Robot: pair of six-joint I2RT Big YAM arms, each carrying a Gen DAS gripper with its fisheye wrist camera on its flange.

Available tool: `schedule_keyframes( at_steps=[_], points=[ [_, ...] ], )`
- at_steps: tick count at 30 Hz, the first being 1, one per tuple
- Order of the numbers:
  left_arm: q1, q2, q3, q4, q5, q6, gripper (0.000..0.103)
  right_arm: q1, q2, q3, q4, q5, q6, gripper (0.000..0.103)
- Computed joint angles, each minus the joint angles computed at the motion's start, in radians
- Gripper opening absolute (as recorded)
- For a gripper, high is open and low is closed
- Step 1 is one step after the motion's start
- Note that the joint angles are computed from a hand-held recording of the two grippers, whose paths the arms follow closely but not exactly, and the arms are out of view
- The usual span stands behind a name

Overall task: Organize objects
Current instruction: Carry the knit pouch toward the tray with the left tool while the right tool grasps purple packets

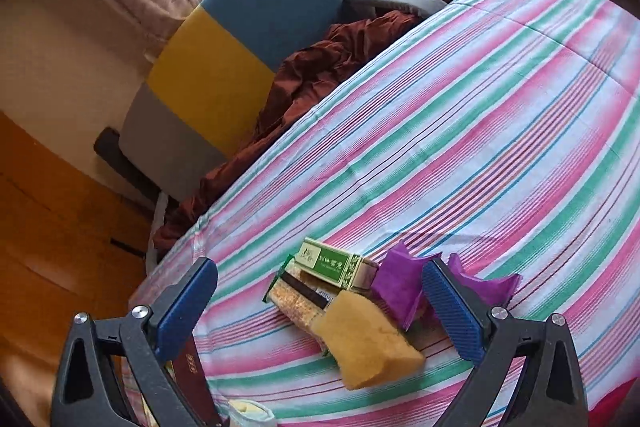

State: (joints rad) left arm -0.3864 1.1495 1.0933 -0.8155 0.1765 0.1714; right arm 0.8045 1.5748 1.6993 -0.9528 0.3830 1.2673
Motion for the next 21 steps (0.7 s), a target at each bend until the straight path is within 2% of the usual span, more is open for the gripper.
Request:
schedule_keyframes(
  at_steps=[4,8,9,10,13,15,17,21],
  points=[
    [-0.001,-0.015,-0.023,0.035,0.005,0.001,0.054,0.002,0.057,0.075,-0.104,-0.023,-0.032,0.1],
    [0.001,-0.016,-0.03,0.05,0.011,-0.005,0.054,0.004,0.064,0.095,-0.172,0.033,-0.011,0.097],
    [0.001,-0.016,-0.03,0.051,0.012,-0.008,0.054,0.001,0.063,0.095,-0.191,0.051,0.008,0.092],
    [0.002,-0.016,-0.031,0.053,0.015,-0.009,0.054,-0.002,0.063,0.095,-0.22,0.065,0.037,0.081],
    [0.003,-0.019,-0.036,0.058,0.017,-0.007,0.054,-0.022,0.059,0.082,-0.349,0.055,0.183,0.055],
    [0.004,-0.022,-0.039,0.062,0.02,-0.008,0.054,-0.038,0.031,0.039,-0.379,0.035,0.276,0.049],
    [0.007,-0.022,-0.042,0.066,0.025,-0.009,0.054,-0.049,0.031,0.031,-0.409,0.0,0.294,0.049],
    [0.011,-0.022,-0.044,0.07,0.035,-0.011,0.054,-0.059,0.079,0.083,-0.458,-0.058,0.242,0.05]
  ],
)
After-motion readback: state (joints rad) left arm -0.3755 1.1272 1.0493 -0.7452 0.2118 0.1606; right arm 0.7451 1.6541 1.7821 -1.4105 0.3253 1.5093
